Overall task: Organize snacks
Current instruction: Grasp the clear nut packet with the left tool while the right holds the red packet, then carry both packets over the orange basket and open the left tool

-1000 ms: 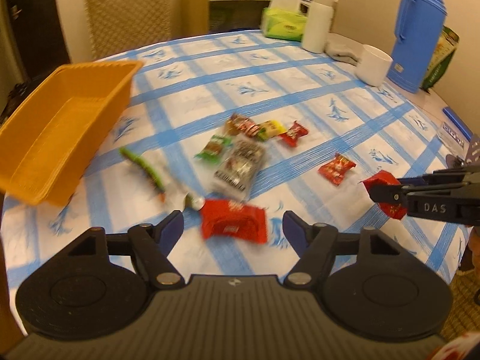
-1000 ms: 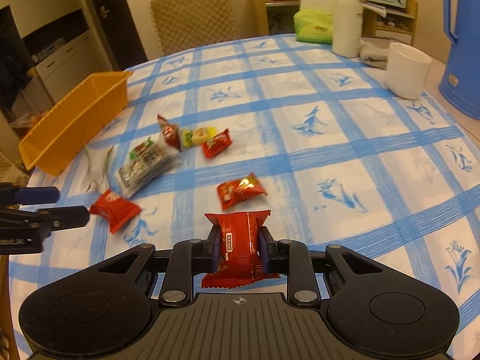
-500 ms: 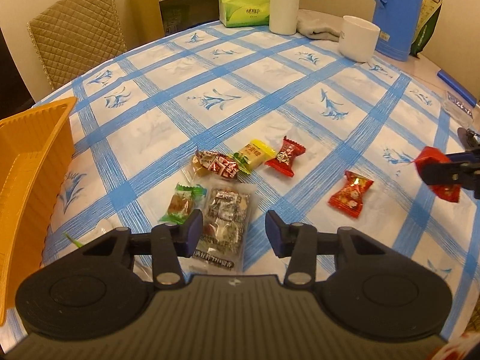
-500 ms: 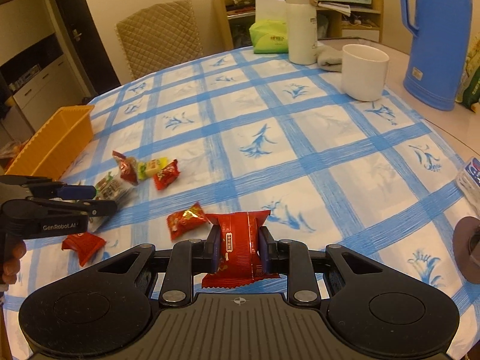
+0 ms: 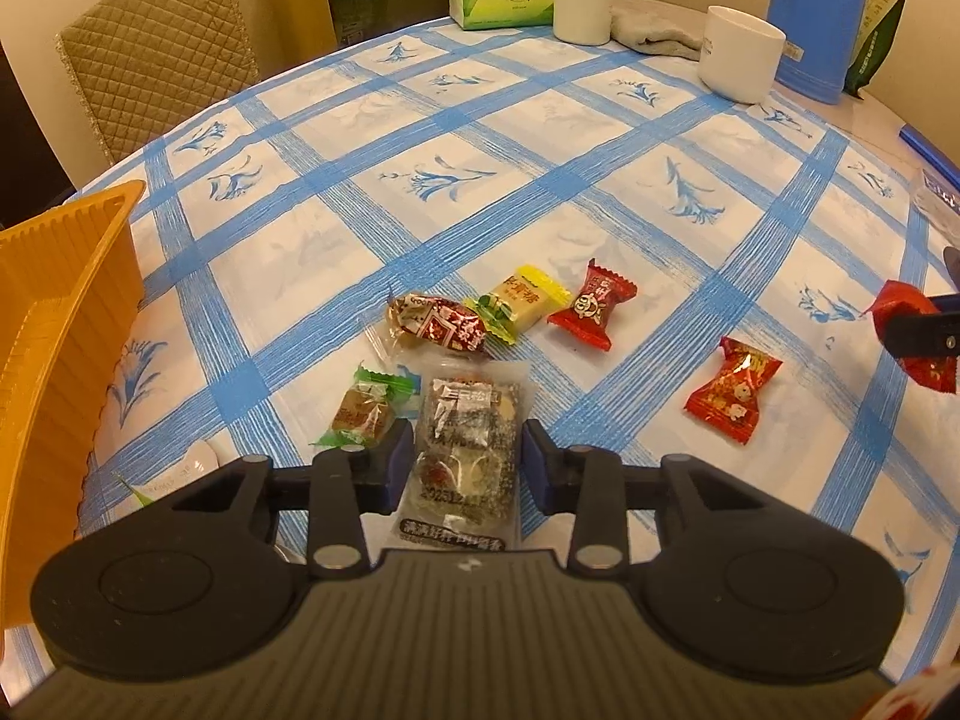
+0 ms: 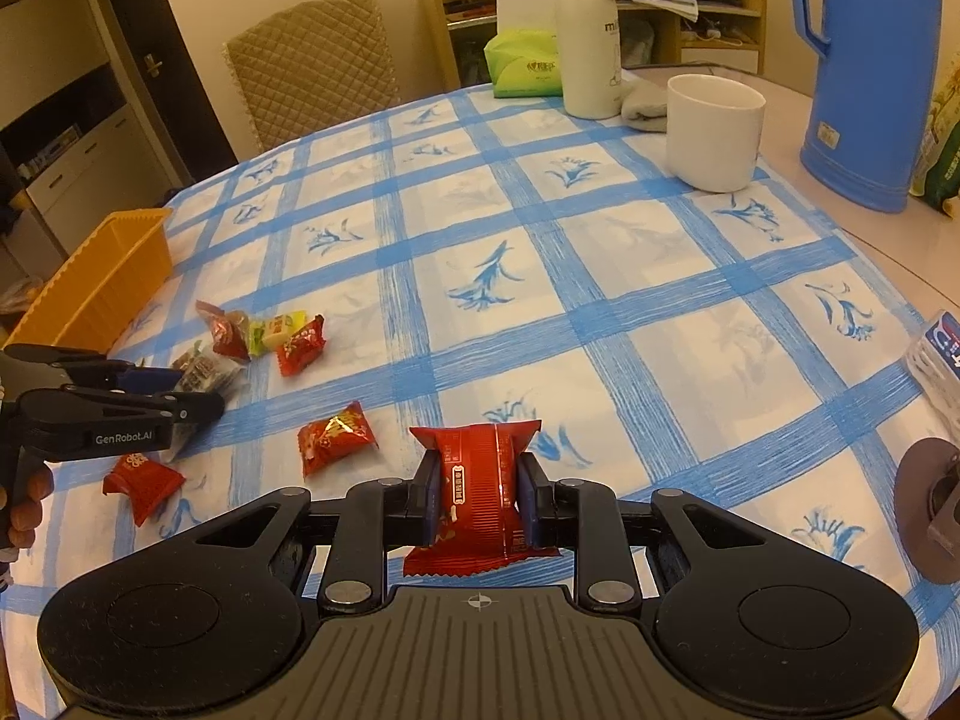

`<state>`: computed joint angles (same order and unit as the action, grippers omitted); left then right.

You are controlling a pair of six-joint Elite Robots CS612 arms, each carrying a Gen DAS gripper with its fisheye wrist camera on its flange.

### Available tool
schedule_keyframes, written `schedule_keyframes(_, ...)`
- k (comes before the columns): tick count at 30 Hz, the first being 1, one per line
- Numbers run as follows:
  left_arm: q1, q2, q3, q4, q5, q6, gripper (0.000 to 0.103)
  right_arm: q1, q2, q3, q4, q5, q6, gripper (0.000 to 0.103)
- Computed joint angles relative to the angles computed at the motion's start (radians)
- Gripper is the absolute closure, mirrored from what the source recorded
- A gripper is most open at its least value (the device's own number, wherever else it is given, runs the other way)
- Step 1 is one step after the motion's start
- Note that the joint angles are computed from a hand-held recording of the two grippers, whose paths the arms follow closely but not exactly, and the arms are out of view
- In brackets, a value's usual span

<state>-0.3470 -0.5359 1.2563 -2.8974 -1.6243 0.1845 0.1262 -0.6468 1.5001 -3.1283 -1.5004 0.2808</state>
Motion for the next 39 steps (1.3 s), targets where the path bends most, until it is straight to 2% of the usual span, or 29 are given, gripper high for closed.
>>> schedule_keyframes(6,-0.010,-0.031,0.048,-0.038,0.020,-0.070,0.070,-0.011,-0.002,0.001,-0.017,0.055,-0.042,0.077)
schedule_keyframes(14,-0.024,-0.109,0.165,-0.129,0.081,-0.227,0.070,-0.019,0.000,-0.018,-0.026,0.168,-0.141,0.077)
schedule_keyframes(18,-0.023,-0.152,0.225,-0.155,0.115,-0.306,0.070,-0.014,0.006,-0.038,-0.022,0.233,-0.187,0.077)
schedule_keyframes(23,-0.009,-0.202,0.293,-0.188,0.156,-0.361,0.070,0.006,0.018,-0.074,-0.007,0.301,-0.215,0.077)
schedule_keyframes(27,0.013,-0.232,0.327,-0.206,0.187,-0.367,0.070,0.034,0.031,-0.112,-0.006,0.339,-0.221,0.077)
schedule_keyframes(31,0.048,-0.248,0.339,-0.227,0.194,-0.344,0.070,0.069,0.050,-0.164,0.003,0.356,-0.205,0.077)
schedule_keyframes(35,0.102,-0.245,0.315,-0.224,0.153,-0.280,0.070,0.113,0.083,-0.241,0.011,0.340,-0.153,0.077)
schedule_keyframes(39,0.160,-0.221,0.253,-0.185,0.074,-0.189,0.070,0.162,0.128,-0.348,0.050,0.280,-0.067,0.077)
